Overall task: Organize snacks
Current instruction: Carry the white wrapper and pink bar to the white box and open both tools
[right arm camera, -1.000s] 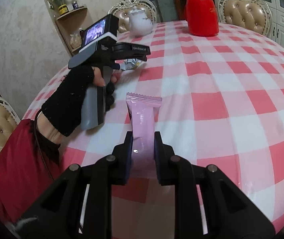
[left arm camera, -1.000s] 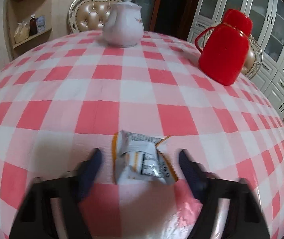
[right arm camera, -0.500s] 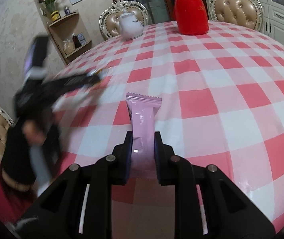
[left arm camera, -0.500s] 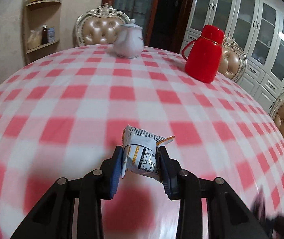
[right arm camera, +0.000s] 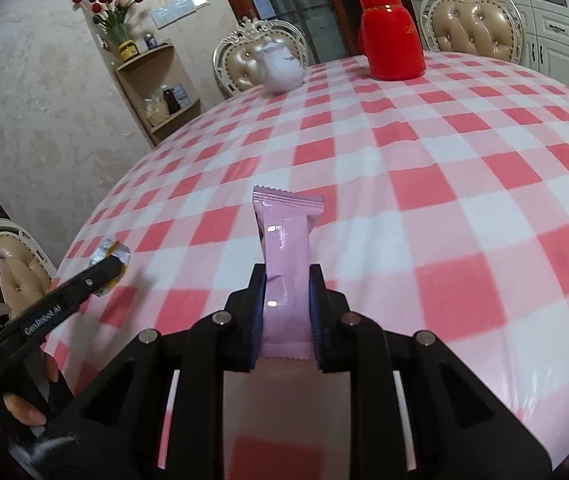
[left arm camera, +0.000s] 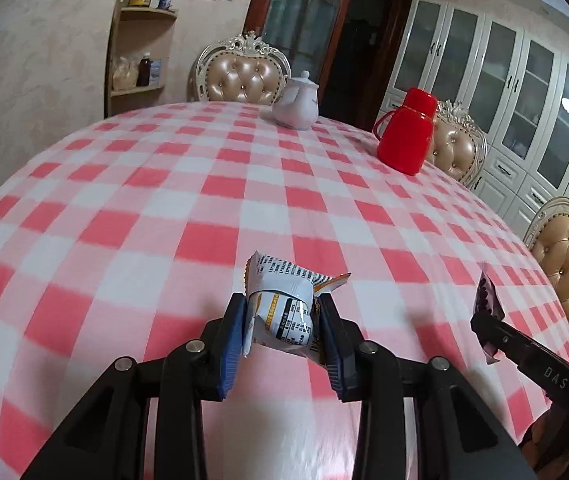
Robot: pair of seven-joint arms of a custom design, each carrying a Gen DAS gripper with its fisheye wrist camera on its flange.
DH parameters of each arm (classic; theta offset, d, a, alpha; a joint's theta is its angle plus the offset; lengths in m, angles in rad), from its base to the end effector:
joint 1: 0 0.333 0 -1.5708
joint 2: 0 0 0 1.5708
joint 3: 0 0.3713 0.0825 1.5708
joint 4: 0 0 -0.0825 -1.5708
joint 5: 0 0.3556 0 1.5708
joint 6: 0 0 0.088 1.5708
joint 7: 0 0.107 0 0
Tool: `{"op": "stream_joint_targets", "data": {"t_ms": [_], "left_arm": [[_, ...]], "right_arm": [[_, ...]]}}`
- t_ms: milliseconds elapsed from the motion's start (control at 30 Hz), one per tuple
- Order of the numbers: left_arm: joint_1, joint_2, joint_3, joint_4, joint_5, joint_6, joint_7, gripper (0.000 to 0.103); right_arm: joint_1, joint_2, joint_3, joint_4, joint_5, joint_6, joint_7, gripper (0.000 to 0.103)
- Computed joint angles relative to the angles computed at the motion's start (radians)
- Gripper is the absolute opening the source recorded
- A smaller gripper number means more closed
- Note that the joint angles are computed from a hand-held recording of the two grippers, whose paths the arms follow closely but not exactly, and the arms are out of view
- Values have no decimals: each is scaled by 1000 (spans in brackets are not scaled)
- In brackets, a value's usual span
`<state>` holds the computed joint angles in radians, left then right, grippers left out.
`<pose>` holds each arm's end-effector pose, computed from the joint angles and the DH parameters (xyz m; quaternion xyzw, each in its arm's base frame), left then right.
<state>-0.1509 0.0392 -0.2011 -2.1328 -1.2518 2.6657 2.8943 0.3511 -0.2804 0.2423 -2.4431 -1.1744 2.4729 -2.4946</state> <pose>0.5297 -0.1635 0.4988 -0.3984 0.8062 -0.4314 0.0726 0.3548 0.2512 0.5024 -0.3564 0.8207 -0.2877 0.3416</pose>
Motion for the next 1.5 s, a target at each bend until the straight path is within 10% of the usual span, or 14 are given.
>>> {"op": "stream_joint_targets", "data": {"t_ms": [667,1500], "left_arm": [[96,-255,136,-250,-46,-104,235,37],[401,-221,358,-136,46,-280,290,37]], "right_arm": [[173,96,95,133,-38,-176,161,23],[535,645,-53,860,19,-125,-510,23]]}}
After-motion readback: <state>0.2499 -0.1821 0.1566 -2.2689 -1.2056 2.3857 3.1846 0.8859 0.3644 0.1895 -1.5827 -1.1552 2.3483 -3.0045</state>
